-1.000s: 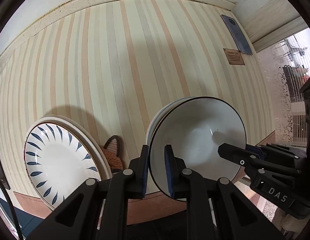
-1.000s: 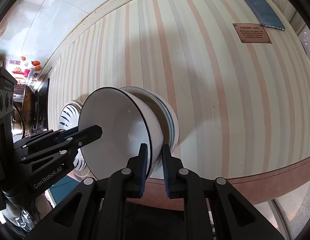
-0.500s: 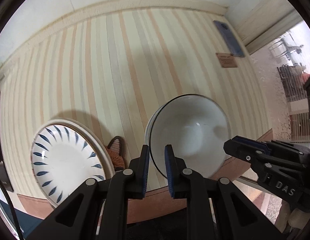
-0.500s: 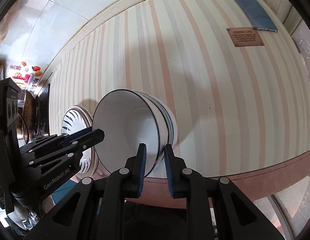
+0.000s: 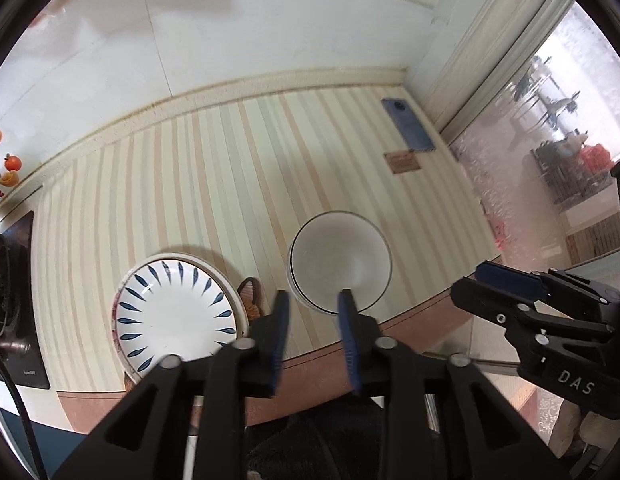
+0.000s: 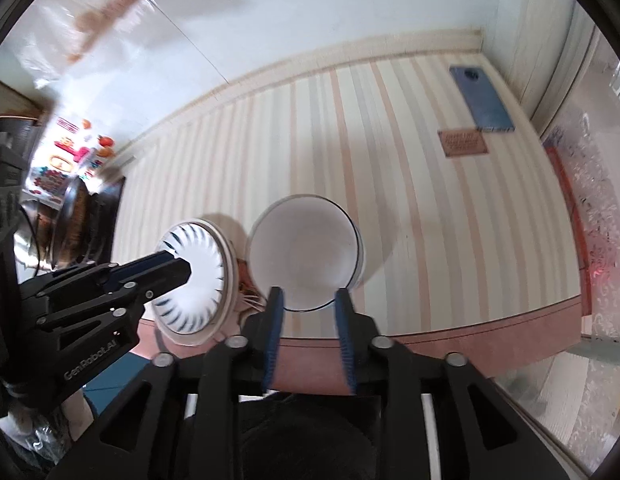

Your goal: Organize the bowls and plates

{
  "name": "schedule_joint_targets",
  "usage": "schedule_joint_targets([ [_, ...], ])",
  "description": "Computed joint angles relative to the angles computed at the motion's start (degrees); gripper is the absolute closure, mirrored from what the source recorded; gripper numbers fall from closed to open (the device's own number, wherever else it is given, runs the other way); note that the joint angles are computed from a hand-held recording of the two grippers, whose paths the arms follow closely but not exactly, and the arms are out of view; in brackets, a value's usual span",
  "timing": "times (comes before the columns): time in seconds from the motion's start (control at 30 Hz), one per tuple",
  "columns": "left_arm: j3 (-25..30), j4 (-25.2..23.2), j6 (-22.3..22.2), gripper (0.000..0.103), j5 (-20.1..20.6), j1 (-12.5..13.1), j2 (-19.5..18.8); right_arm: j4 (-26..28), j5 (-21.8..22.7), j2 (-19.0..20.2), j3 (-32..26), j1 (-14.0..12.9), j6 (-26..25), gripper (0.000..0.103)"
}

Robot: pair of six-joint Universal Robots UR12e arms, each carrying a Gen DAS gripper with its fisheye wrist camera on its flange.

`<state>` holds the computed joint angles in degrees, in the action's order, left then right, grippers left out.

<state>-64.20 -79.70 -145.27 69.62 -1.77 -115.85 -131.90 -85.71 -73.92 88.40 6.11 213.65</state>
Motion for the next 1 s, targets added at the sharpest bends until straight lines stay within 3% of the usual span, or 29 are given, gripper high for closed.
schedule_joint_targets([
  [0.03, -0.1, 0.0, 0.1, 0.070, -0.9, 0.4, 0.4, -0.3, -0.9, -0.5, 0.1, 0.4, 0.1, 0.062],
  [0.13, -0.8, 0.4, 0.3, 0.034, -3.3, 1.1, 1.6, -0.7, -4.2, -1.9, 0.0, 1.9, 0.4, 0.051],
  [0.17, -1.2, 0.8, 0.2, 0.023, -4.0, 1.4, 1.9, -0.8, -5.2, -2.2, 0.1, 2.3, 0.6, 0.042],
  [0.2, -1.6, 1.4, 0.2, 0.022, -4.6, 1.6, 2.4, -0.9, -6.1, -2.6, 0.2, 2.6, 0.8, 0.034],
  [0.37, -1.9, 0.8, 1.0, 0.021, -6.5, 2.4, 3.4, -1.0, -9.9, -4.5, 0.6, 4.2, 2.4, 0.023],
  [0.5, -1.8, -0.4, 1.7, 0.008, -7.9, 2.8, 3.8, -0.3, -12.2, -5.4, 0.7, 5.1, 3.2, 0.014],
  [0.67, -1.3, -2.2, 1.7, 0.008, -8.5, 2.9, 3.5, -3.2, -13.3, -6.1, 1.9, 5.5, 4.2, 0.008],
  [1.0, -0.1, -4.2, 1.1, 0.008, -7.9, 2.6, 2.0, -3.9, -13.2, -5.9, 3.0, 4.9, 6.2, 0.004],
])
